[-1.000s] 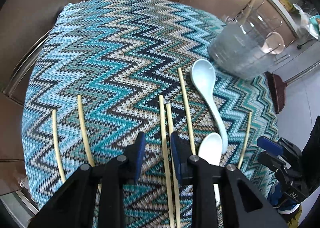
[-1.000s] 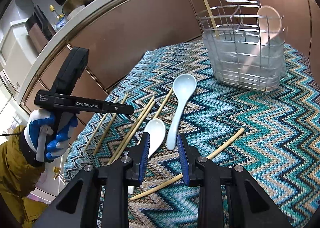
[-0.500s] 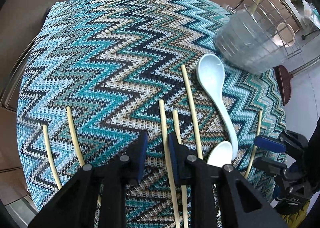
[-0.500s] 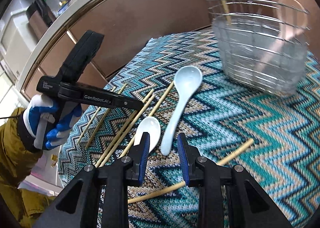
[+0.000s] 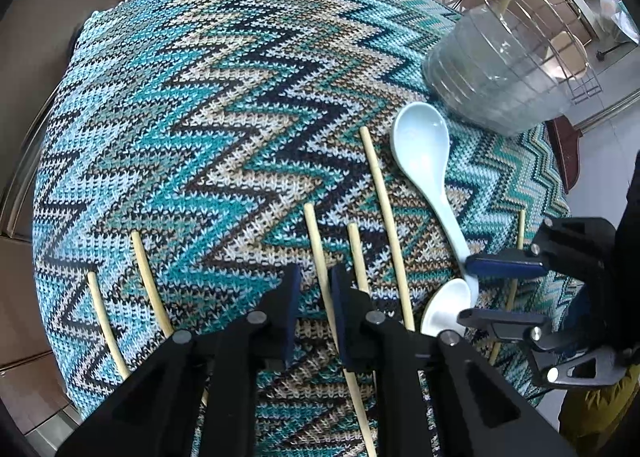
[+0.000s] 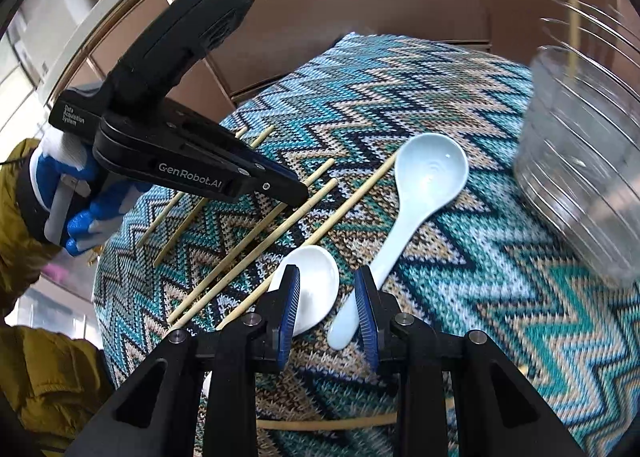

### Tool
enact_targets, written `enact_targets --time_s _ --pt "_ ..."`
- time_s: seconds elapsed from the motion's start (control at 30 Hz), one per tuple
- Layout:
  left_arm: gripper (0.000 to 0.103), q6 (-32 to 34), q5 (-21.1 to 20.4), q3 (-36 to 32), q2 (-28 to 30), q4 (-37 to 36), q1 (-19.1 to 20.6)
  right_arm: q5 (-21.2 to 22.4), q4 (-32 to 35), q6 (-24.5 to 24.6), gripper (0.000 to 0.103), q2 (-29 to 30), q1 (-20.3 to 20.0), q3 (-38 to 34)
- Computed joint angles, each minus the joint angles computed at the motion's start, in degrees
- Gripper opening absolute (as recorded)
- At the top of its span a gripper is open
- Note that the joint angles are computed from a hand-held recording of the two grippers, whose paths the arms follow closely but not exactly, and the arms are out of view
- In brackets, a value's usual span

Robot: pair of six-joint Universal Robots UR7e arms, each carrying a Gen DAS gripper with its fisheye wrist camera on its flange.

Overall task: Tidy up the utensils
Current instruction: 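Lower the right gripper to another white spoon while the left lowers to a chopstick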

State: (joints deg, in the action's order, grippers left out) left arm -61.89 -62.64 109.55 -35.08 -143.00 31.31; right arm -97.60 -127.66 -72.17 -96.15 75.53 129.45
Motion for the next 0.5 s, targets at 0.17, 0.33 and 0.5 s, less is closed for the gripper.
enact_targets --time_s 0.17,0.33,0.5 --pt "0.010 0.39 -1.31 3.03 -2.61 -2.44 1.01 -1.69 0.64 -0.15 0.030 2.20 1.89 -1.45" --pt "0.007 1.31 -1.66 3.66 -3.35 -2.99 1.57 -4.26 1.88 -1.70 0.030 4.03 3.12 -2.17" --pt "0.007 1.11 -1.14 3.39 -2.71 -3.56 1.44 -5.56 2.86 -2.65 0.021 5.30 3.31 -2.29"
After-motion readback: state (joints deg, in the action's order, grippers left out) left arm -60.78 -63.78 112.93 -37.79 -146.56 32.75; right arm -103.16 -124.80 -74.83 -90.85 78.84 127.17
